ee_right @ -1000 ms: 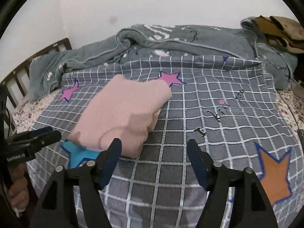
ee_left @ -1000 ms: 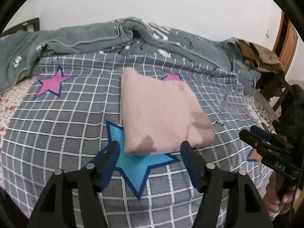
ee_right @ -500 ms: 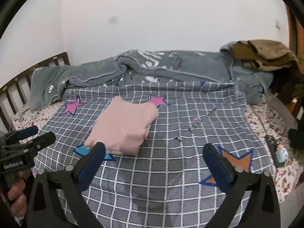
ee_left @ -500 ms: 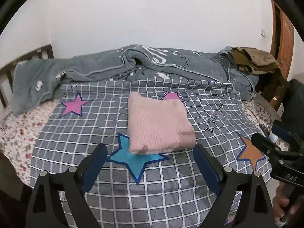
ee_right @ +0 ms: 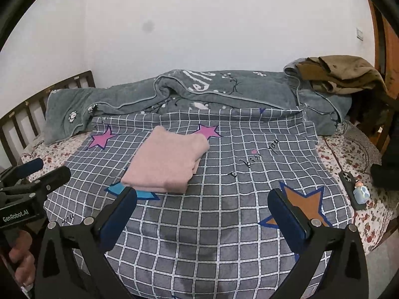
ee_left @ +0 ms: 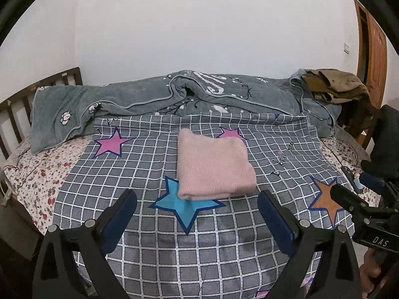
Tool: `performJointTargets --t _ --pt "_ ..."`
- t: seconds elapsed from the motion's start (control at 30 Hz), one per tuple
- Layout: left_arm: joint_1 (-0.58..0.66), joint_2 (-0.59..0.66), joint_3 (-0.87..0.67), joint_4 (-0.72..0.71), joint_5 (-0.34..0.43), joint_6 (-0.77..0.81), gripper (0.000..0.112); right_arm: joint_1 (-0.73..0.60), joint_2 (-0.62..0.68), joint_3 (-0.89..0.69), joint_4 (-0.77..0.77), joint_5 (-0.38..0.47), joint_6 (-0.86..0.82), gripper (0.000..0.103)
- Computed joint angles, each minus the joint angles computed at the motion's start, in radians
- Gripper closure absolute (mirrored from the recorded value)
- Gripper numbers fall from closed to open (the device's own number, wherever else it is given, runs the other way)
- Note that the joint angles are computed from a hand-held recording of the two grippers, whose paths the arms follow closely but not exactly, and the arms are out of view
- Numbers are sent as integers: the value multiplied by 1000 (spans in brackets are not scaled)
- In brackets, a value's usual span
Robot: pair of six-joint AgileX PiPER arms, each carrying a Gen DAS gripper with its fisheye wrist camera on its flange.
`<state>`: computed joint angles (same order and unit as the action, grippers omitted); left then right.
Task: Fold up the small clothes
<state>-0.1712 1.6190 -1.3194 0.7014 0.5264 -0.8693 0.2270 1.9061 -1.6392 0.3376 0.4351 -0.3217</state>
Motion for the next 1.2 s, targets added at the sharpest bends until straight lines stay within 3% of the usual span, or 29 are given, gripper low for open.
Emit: performJointTargets --t 1.2 --pt "9 0 19 46 -8 -47 14 1 10 -10 4 4 -1 0"
